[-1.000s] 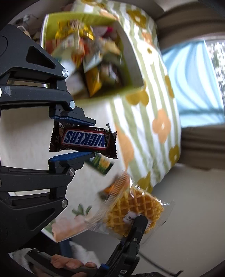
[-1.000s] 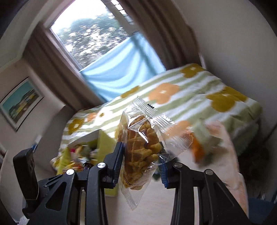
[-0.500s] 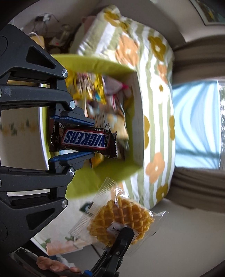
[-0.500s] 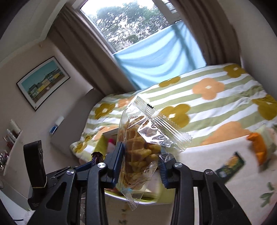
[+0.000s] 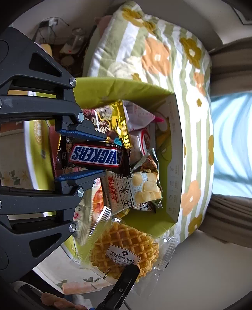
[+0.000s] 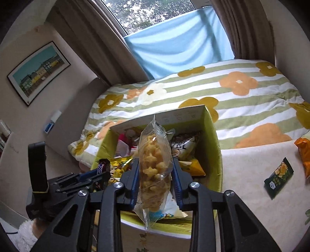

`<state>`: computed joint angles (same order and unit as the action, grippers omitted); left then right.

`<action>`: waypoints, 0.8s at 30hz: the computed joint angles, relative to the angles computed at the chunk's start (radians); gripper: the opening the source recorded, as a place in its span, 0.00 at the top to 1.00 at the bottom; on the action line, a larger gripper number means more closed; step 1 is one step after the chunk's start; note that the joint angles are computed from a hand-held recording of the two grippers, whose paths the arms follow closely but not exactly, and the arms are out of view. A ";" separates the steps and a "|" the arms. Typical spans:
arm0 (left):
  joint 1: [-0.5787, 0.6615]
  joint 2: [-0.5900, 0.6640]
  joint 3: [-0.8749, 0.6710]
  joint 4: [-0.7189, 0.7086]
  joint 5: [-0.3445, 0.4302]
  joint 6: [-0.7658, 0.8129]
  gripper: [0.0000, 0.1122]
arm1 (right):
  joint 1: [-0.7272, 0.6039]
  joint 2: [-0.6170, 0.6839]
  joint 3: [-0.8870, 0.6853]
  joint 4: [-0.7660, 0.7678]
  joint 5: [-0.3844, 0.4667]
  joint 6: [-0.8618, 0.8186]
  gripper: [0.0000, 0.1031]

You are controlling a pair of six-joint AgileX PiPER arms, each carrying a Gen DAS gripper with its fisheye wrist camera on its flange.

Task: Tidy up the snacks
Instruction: 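Carry the Snickers bar and waffle pack over the box and open both tools, then move both tools back toward the green packet and orange bag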

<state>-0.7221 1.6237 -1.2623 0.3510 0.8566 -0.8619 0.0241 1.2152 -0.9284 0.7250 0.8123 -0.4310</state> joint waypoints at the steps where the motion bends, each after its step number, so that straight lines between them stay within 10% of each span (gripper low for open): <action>1: 0.006 0.006 -0.007 -0.011 -0.007 0.011 0.77 | 0.010 0.001 -0.006 -0.022 -0.008 0.018 0.74; 11: 0.009 0.009 -0.050 0.000 0.009 -0.017 0.77 | 0.103 -0.001 -0.096 -0.311 -0.038 0.195 0.74; 16: 0.006 0.018 -0.054 0.002 0.017 -0.036 0.77 | 0.135 0.003 -0.095 -0.385 -0.043 0.211 0.12; 24: 0.023 0.041 -0.079 -0.002 0.048 -0.024 0.77 | 0.082 -0.006 -0.070 -0.312 -0.023 0.140 0.12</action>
